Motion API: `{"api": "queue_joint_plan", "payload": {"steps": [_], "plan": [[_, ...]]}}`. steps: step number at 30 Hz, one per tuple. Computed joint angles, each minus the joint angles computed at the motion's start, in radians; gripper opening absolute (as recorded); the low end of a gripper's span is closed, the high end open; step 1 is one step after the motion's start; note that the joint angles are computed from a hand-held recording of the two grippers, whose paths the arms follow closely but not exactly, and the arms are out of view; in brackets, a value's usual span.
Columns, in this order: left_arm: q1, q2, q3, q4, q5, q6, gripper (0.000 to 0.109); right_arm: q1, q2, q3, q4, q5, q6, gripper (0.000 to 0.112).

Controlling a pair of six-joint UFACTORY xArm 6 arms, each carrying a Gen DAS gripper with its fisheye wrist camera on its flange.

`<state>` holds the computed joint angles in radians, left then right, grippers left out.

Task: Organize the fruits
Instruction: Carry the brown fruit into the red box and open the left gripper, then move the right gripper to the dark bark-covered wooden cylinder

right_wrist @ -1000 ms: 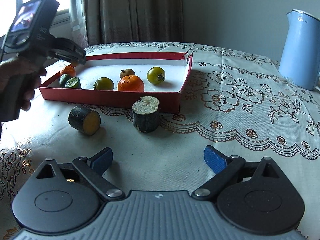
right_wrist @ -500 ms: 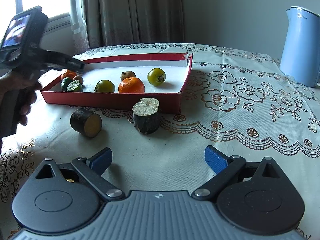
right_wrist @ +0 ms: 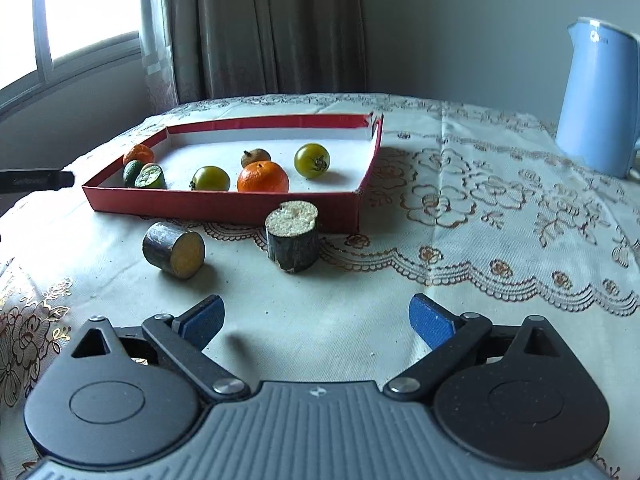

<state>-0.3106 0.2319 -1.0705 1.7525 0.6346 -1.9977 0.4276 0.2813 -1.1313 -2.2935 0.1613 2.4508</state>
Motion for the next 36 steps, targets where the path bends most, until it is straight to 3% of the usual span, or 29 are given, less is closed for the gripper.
{"api": "queue_joint_plan", "payload": {"steps": [2,5,7,11,19,28,36], "plan": [[0.023,-0.002,0.02,0.003,-0.007,-0.05,0.103,0.022,-0.018,0.024,-0.002,0.047,-0.008,0.1],[0.049,0.011,0.033,-0.009,-0.015,-0.09,0.103,0.048,-0.022,0.017,-0.088,0.043,0.079,0.1],[0.081,-0.009,0.052,0.022,-0.078,-0.154,0.103,0.066,-0.019,0.013,-0.037,0.042,0.014,0.1],[0.086,-0.036,0.086,0.08,-0.071,-0.252,0.103,0.106,-0.007,-0.004,0.01,0.045,-0.057,0.1],[0.121,-0.039,0.087,0.082,-0.124,-0.304,0.103,0.153,0.04,-0.068,0.083,0.089,-0.179,0.1],[0.132,-0.037,0.085,0.1,-0.145,-0.328,0.103,0.111,0.168,-0.209,0.382,0.007,-0.429,0.099],[0.138,-0.034,0.082,0.109,-0.16,-0.333,0.103,0.119,0.201,-0.243,0.467,0.022,-0.525,0.099]]}}
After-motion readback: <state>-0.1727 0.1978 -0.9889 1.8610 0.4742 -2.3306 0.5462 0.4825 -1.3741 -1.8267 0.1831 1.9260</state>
